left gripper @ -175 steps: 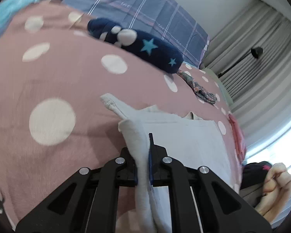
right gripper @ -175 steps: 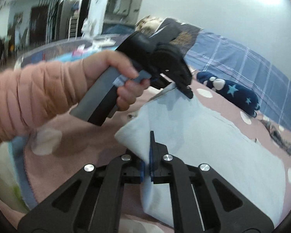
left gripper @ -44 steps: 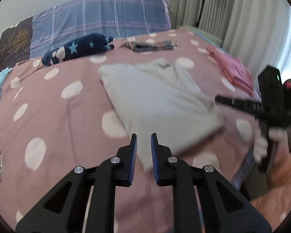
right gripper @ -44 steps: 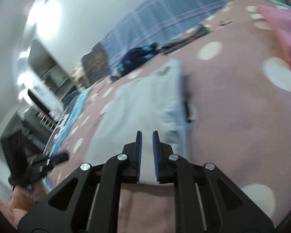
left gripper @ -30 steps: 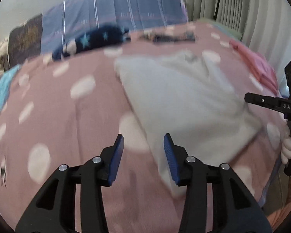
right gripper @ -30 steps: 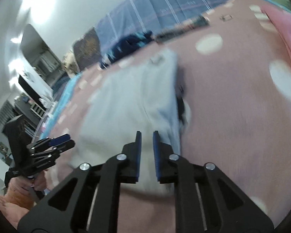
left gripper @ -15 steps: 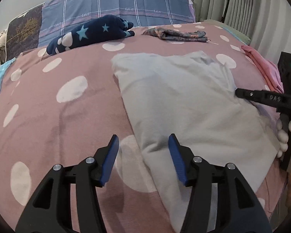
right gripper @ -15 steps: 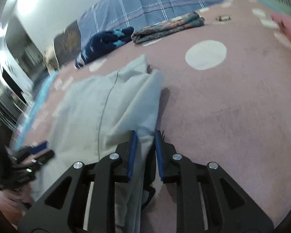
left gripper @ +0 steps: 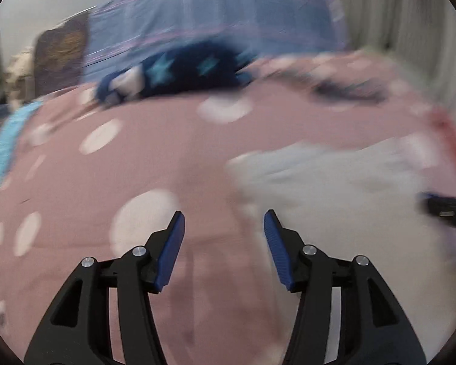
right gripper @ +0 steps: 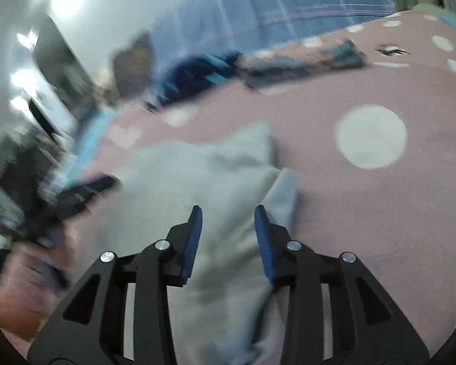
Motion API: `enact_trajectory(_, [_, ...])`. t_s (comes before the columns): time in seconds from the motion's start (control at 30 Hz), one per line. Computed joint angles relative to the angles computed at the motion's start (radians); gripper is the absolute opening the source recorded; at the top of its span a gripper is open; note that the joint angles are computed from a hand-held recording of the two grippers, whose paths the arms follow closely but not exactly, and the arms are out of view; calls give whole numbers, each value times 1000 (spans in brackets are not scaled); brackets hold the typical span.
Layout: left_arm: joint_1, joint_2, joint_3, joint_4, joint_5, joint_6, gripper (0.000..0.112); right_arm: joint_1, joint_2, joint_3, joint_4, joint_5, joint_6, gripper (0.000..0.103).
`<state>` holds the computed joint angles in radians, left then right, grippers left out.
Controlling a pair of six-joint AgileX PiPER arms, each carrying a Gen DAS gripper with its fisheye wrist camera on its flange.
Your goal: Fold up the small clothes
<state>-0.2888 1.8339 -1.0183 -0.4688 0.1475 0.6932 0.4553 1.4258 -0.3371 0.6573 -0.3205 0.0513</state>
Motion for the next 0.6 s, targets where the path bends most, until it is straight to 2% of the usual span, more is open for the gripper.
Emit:
enact_trajectory(0.03, [20,44,-11,-90,-5,87,56,-9,37,10,-20,-24,16,32])
enact_trajectory(0.07, [40,49,-24,-190,28,161,56,-10,33,27,-57,-47,73,32])
enact_trajectory(0.1, [66,40,-31,-290,72,251,56,-26,1,50,-134,-51,155,32])
enact_trajectory(0.2, [152,24,-57,-536,244,469,56,-55,-33,89,-234,-75,254,33])
enact_trajectory(0.3, [223,33,-104,-653,452,564,56,-91,-37,120,-370,-112,391,36])
enact_trajectory(0.37, [228,65,-155,-652,544,565,57,-98,-19,143,-410,-164,451,41])
enact_trajectory(0.4, [207,85,-178,-625,542,541,57,-117,-1,150,-472,-197,518,41])
enact_trajectory(0.43, [173,106,-202,-572,500,492,57,-154,13,171,-566,-248,602,41])
enact_trajectory(0.5, [102,157,-229,-450,340,386,58,-200,34,183,-670,-298,688,40])
enact_trajectory(0.53, [83,180,-246,-438,295,381,59,-205,36,188,-685,-309,704,40])
enact_trajectory(0.6, [85,177,-244,-466,290,394,59,-194,36,184,-665,-299,691,40])
